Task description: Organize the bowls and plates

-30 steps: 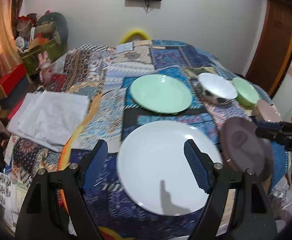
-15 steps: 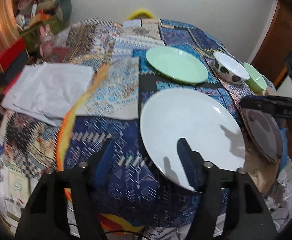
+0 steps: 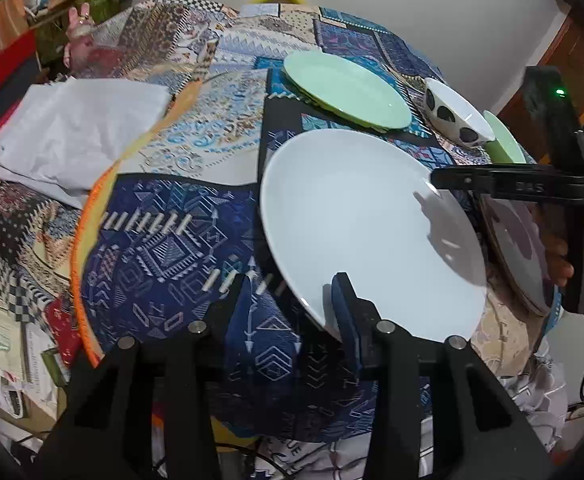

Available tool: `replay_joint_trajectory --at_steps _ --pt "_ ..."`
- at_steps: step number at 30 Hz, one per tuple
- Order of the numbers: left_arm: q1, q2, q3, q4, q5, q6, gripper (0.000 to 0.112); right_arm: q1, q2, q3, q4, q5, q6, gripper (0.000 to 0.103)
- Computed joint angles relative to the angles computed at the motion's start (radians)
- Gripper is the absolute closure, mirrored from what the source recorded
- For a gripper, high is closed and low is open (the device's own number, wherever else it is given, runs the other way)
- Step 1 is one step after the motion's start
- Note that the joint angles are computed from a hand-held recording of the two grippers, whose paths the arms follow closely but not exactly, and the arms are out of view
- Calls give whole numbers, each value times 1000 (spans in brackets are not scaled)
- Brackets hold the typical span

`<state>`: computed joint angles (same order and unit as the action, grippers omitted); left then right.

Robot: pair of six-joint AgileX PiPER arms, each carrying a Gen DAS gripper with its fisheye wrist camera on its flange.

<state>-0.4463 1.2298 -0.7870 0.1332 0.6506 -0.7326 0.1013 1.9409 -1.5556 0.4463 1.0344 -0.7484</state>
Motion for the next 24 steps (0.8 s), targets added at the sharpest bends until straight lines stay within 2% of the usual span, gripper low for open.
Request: replay_joint_trajectory --at_steps 2,5,10,13,19,24 --pt "-4 1 -3 3 1 -5 72 12 23 -29 -31 24 17 75" --pt "-3 7 -6 -10 -3 10 73 18 44 -61 -47 55 34 77" --pt "19 16 -12 -82 -11 69 83 21 79 -106 -67 100 46 84" --pt "22 26 -19 -107 -14 93 86 19 87 -117 -63 115 35 84" --pt "8 40 -36 -77 1 55 86 18 119 -160 -54 157 41 80" --pt "-14 54 -57 -31 28 -6 86 39 88 -111 -74 99 33 77"
